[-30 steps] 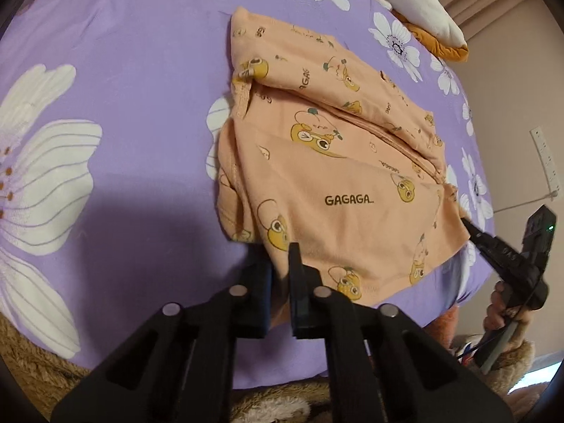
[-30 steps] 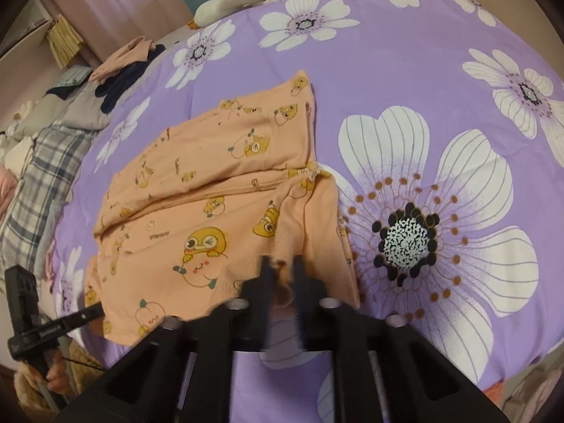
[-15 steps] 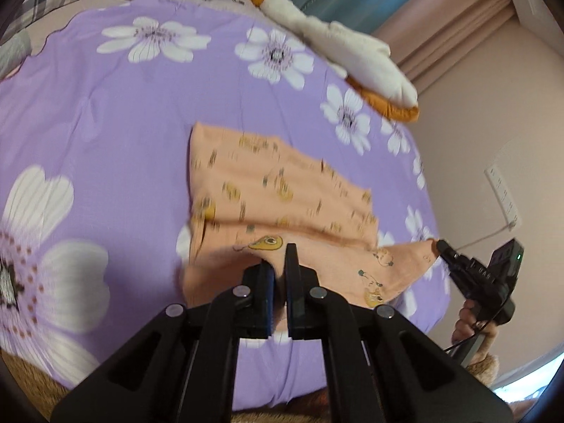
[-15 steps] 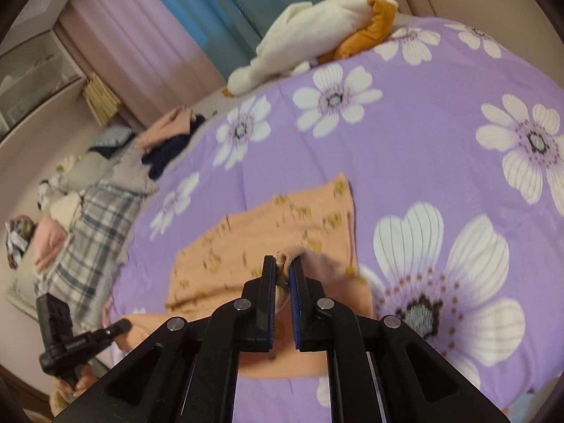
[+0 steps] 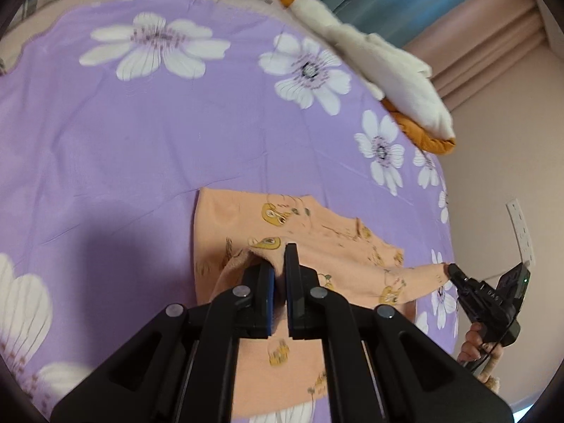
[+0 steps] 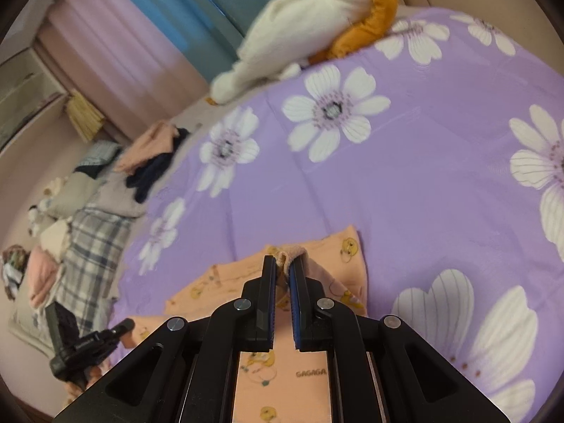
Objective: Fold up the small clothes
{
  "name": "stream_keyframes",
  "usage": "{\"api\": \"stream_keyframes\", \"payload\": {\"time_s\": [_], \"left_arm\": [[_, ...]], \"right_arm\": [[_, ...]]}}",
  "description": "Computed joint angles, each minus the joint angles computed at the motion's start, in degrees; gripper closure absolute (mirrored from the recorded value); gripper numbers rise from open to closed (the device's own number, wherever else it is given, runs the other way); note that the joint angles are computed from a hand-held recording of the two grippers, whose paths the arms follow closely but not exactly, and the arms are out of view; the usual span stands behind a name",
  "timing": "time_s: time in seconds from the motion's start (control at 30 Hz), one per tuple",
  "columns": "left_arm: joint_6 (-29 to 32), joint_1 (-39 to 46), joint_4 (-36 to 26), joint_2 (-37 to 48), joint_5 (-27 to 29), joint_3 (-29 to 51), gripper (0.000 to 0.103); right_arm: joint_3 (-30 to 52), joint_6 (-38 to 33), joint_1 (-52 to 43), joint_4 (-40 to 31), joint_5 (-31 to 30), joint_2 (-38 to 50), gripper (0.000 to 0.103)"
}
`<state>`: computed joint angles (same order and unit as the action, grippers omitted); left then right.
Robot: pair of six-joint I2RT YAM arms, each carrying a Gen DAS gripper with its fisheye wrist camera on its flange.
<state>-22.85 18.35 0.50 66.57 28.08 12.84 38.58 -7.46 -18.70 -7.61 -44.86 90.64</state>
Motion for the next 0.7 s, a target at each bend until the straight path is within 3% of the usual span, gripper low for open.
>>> {"api": "stream_keyframes", "payload": {"time_s": [0.13, 0.23, 0.53, 0.7], "left_arm": [[-0.8, -1.5, 8.5, 15.6, -2.6, 4.2, 0.099], [-0.3, -1.8, 10.2, 20.9, -4.3, 6.6, 0.099], [-1.3, -1.4, 10.3, 33.4, -4.7, 14.4, 0.098], [-0.7, -1.9, 8.6, 35.0, -4.6, 16.5, 0.095]], "right_arm": [[4.5, 4.3, 4.7, 3.5, 5.1, 8.9, 0.094], [7.6, 6.0, 7.6, 5.4, 9.6, 13.6, 0.094], [17.8, 8.7, 10.6, 2.7, 12.6, 24.3, 0.094], [20.3, 10.9, 10.9, 2.7, 13.6, 28.0, 0.094]]}}
